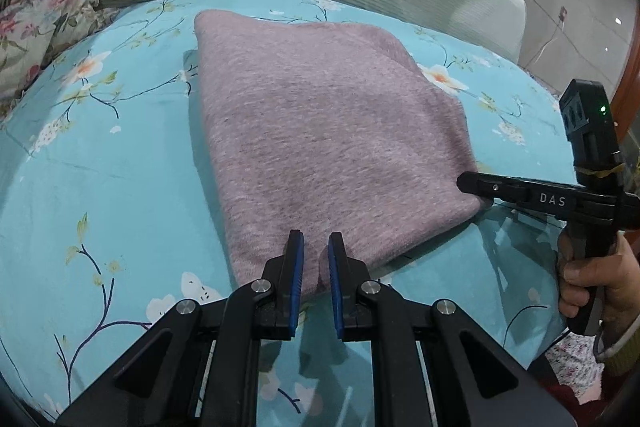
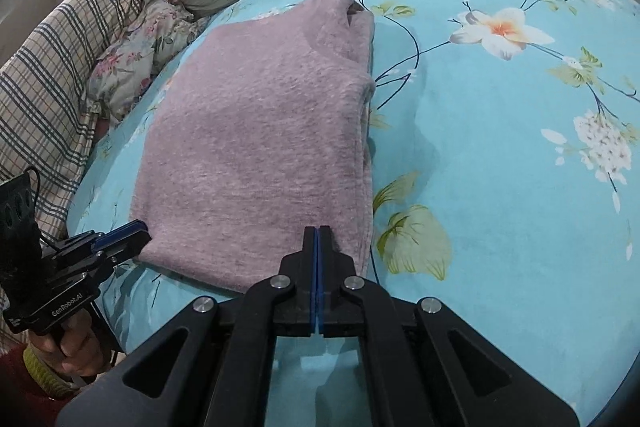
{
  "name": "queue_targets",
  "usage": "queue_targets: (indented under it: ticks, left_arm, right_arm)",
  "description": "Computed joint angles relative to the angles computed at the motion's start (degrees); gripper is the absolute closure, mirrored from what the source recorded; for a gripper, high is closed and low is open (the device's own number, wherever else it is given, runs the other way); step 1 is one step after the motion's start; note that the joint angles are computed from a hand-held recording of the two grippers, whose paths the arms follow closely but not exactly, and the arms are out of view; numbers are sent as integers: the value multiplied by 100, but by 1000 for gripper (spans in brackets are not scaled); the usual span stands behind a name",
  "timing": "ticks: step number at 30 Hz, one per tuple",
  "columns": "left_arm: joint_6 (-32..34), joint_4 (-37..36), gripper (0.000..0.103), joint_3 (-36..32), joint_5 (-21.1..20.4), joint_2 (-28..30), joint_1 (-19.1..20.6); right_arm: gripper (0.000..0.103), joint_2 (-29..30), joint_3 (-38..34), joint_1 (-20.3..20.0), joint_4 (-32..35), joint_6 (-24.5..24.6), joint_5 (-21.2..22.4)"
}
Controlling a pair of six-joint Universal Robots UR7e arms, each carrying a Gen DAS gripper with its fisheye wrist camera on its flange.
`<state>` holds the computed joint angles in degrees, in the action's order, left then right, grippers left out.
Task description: Fold small clothes
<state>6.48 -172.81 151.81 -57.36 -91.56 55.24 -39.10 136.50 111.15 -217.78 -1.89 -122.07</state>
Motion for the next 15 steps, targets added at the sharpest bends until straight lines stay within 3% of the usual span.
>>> queue_targets:
  ticks: [5,10,15]
  left_arm:
    - [-128,276,91,19,-73,-240,-12]
    - [-74,327,91,-92,-299,-211,160]
    - [-288,128,91,-14,-169,-109,74]
  right_arm:
    - [100,-121,-29,290,76,373,0]
    - [100,-633,-186,374,278,234,114]
    - [99,-815,-911,218,894,14,395]
